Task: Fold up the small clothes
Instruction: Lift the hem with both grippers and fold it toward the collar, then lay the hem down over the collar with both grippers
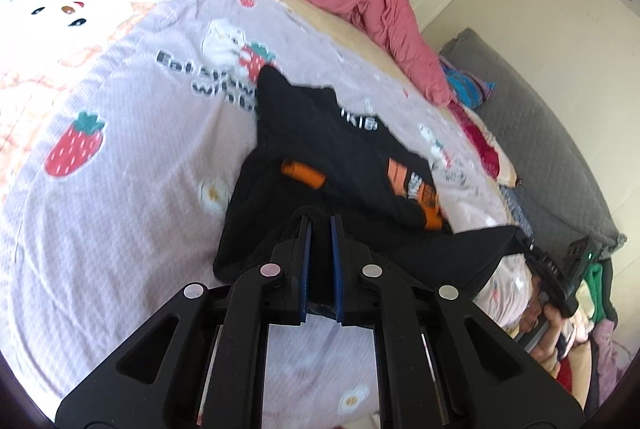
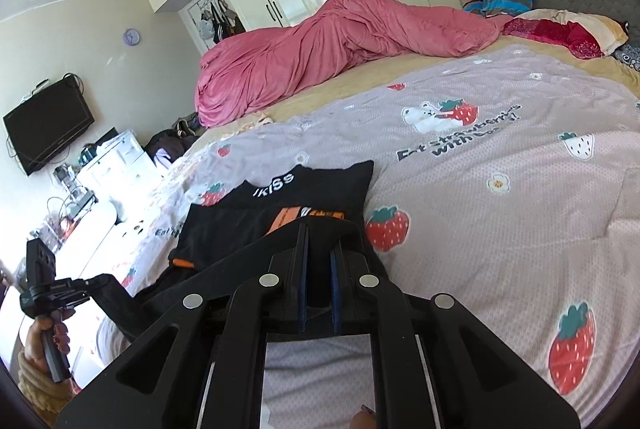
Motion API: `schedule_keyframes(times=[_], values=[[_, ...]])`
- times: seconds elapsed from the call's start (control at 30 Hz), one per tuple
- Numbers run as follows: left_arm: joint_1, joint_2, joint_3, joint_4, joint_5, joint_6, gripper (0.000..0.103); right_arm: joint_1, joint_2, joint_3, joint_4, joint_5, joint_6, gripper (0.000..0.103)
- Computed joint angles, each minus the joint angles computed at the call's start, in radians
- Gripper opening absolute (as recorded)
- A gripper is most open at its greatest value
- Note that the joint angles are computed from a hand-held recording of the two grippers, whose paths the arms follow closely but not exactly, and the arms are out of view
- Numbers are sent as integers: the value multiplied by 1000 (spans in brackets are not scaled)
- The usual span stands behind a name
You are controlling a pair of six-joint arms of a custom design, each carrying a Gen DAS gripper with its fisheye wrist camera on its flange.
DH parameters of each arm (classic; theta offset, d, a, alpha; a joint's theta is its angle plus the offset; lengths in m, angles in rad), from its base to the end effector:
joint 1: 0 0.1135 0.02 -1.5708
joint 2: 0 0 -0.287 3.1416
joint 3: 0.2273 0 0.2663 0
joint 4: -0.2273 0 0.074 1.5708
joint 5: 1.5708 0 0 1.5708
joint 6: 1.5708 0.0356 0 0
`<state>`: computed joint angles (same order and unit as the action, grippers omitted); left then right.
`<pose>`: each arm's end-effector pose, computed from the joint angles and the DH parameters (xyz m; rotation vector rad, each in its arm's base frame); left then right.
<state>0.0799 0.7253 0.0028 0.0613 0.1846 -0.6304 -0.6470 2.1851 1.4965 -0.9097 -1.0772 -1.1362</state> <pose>0.1257 0.0035 0.1104 -0.6913 2.1589 -0.5027 0.3551 -0.2290 0.1387 -0.5105 2.1193 0.8415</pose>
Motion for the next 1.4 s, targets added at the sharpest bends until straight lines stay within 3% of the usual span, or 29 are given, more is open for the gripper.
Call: schedule_keyframes(times=[0.13,0.33,0.63,1.0,1.17,1.33,1.4], values=[[125,111,14,145,112,15,3,14,14,25,28,-8,61,8],[190,184,76,221,110,29,3,49,19,33,120,-23,187,8],[272,501,187,443,163,20,3,134,2,26,328,-6,416,8],[279,756,294,609,87,16,3,253,48,67,525,74,624,8],[284,858,307,708,16,26,0,283,91,90,567,130,657,8],[311,966,317,771,44,38,0,312,145,130,543,194,624,9],[299,989,324,761,46,52,0,319,143,91,617,228,637,12]])
